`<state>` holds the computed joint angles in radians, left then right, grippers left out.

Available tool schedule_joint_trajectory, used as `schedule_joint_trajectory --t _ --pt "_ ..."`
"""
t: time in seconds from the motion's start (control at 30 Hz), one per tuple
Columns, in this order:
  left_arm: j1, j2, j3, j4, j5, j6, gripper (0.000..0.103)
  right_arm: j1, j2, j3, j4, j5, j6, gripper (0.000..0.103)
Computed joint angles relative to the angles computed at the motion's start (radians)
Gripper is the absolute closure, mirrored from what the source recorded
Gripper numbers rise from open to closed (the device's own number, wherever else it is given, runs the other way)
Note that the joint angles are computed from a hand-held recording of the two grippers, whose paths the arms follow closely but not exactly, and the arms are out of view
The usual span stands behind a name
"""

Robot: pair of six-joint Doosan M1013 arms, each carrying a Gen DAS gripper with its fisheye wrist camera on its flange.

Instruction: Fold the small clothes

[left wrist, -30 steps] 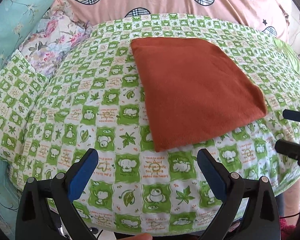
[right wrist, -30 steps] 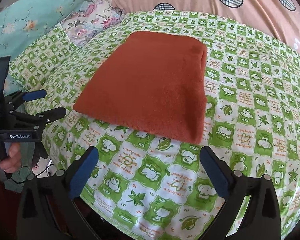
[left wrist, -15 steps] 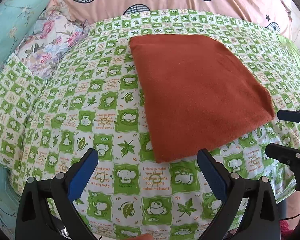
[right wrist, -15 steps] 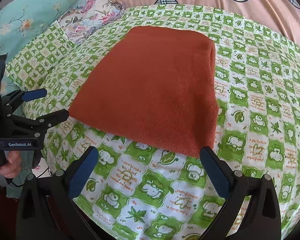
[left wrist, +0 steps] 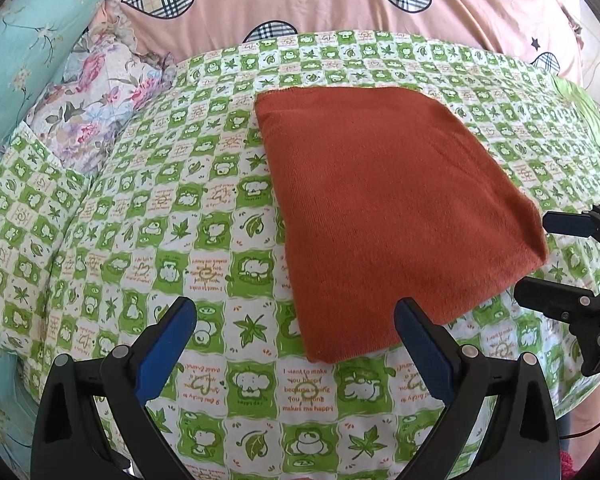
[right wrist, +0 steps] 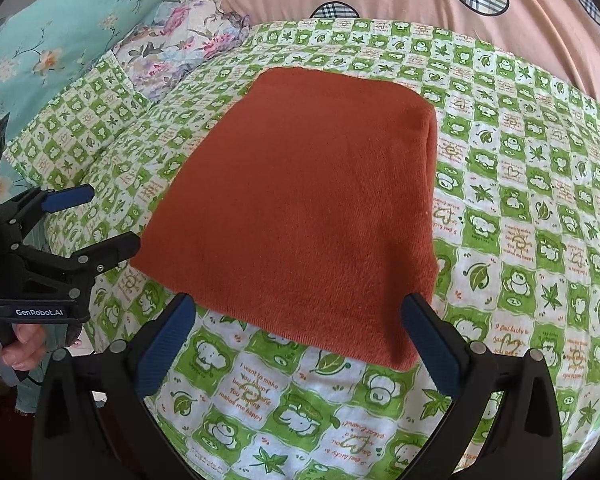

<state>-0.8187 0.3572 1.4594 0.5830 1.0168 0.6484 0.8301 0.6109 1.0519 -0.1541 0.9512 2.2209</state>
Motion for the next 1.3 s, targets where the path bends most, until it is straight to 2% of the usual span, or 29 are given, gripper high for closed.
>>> schedule_joint_trajectory --t 1.3 --pt "0.007 0.011 -0.019 -0.007 -0.002 0.007 0.003 -0.009 -0.009 0.006 0.0 -0.005 0.012 0.001"
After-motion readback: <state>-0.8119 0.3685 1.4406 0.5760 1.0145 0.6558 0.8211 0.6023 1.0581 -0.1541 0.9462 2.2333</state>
